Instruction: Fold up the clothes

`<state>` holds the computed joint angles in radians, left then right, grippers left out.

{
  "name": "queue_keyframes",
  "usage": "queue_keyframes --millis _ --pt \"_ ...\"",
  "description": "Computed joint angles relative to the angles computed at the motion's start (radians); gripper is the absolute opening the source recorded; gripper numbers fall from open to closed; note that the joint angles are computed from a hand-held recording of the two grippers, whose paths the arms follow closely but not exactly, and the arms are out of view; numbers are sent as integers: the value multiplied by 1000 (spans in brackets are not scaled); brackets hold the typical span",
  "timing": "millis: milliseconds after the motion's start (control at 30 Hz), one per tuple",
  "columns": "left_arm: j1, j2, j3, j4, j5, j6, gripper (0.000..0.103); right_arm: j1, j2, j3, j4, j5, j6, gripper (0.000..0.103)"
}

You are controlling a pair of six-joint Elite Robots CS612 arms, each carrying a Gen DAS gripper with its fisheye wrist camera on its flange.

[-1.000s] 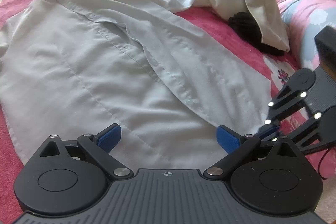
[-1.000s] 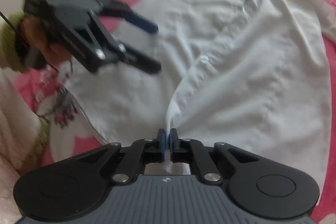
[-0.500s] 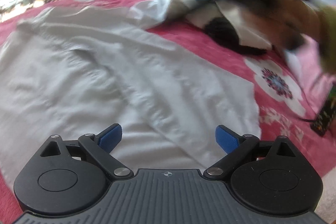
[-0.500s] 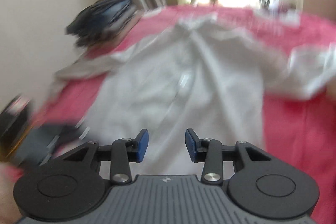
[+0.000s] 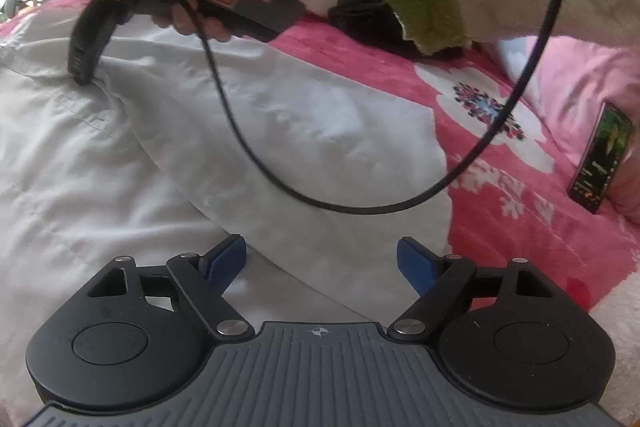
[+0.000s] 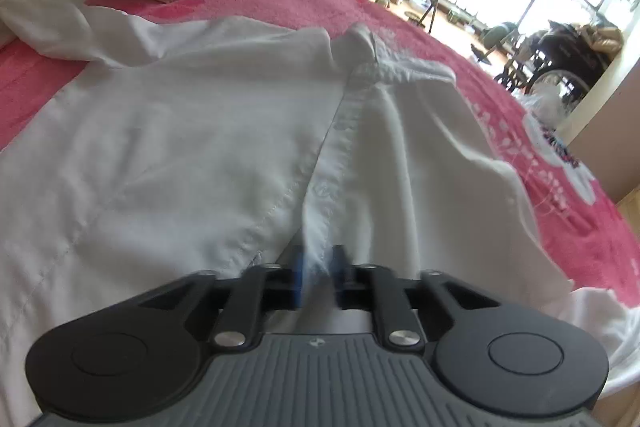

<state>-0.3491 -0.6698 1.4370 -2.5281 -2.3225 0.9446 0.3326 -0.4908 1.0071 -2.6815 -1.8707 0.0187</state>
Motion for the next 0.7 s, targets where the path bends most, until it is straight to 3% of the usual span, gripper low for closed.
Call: queue_keyframes --millis 200,300,433,533,633,700 --pt "2 4 -9 39 -15 9 83 -16 -17 39 -109 90 95 3" --pt "1 5 -10 46 -15 8 83 -19 -11 31 -144 121 82 3" --pt "-1 2 -9 57 -15 6 83 -12 25 -25 -97 130 29 4" --pt "-1 0 -9 75 -15 10 83 -11 50 -55 -87 151 28 14" --pt "-1 -4 -6 90 -17 22 83 -35 33 -25 -134 270 142 28" --pt "1 -8 -7 121 -23 37 83 -59 1 36 -225 362 271 28"
